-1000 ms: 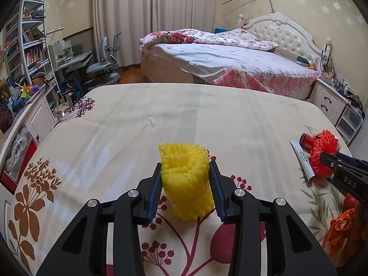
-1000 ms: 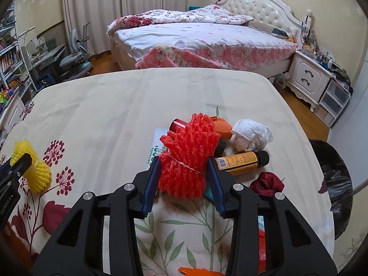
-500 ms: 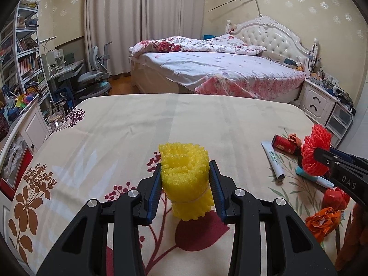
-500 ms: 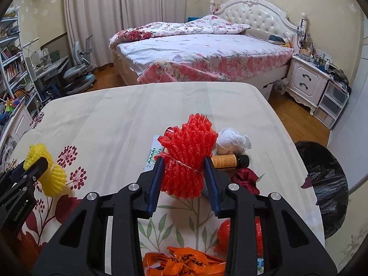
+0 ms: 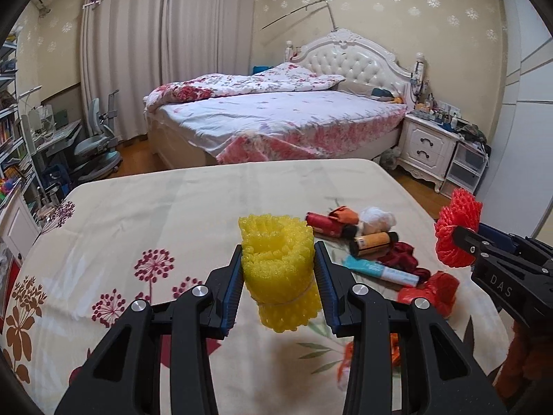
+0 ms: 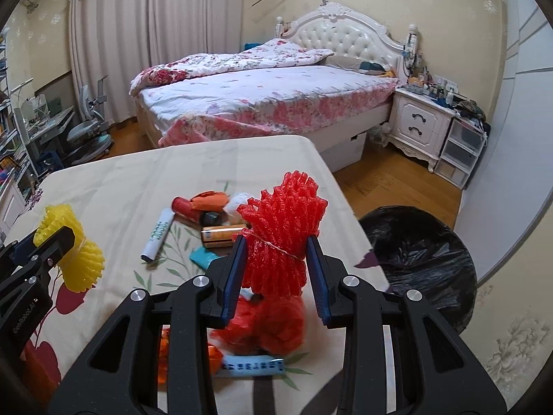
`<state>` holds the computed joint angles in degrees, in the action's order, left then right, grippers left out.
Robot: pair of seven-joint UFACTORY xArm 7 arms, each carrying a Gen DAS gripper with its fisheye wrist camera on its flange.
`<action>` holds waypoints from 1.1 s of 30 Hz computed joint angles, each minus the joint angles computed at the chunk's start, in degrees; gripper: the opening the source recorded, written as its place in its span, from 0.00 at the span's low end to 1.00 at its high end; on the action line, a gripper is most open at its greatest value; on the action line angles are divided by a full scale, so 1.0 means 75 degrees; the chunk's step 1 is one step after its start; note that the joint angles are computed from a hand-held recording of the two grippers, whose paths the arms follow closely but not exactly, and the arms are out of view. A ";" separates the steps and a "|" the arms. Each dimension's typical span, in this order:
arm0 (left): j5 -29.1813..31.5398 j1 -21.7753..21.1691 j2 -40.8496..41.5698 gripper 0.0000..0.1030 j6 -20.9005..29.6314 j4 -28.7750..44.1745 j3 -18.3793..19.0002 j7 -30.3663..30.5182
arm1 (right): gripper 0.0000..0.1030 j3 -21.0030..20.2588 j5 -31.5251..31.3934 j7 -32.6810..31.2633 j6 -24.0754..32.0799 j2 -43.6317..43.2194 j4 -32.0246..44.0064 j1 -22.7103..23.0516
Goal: Collect trash
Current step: 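Carry the yellow net toward the black bin while the right tool grasps the red mesh net, then open both tools over the bin, dropping the yellow and red nets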
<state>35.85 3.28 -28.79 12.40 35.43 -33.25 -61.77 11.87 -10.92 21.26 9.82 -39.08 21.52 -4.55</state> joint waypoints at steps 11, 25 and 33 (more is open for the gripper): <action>0.1721 0.1072 0.1333 0.39 -0.0300 0.1673 -0.1844 -0.1120 | 0.33 -0.0633 -0.0128 -0.0485 -0.0351 -0.0495 -0.0622 -0.1348; 0.5610 0.0402 0.5164 0.39 0.1908 0.4355 -0.2846 -0.2871 | 0.33 -0.0954 0.0339 -0.1103 -0.1253 0.1010 -0.0302 -0.2139; 0.6040 -0.1150 0.6548 0.39 0.2656 0.5602 -0.1995 -0.2422 | 0.33 -0.1118 0.0629 -0.1302 -0.1561 0.1840 0.0015 -0.2249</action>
<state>81.15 -5.34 20.32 32.32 77.44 -48.21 -79.94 3.49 -6.20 11.50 -1.89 -25.27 21.63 -21.42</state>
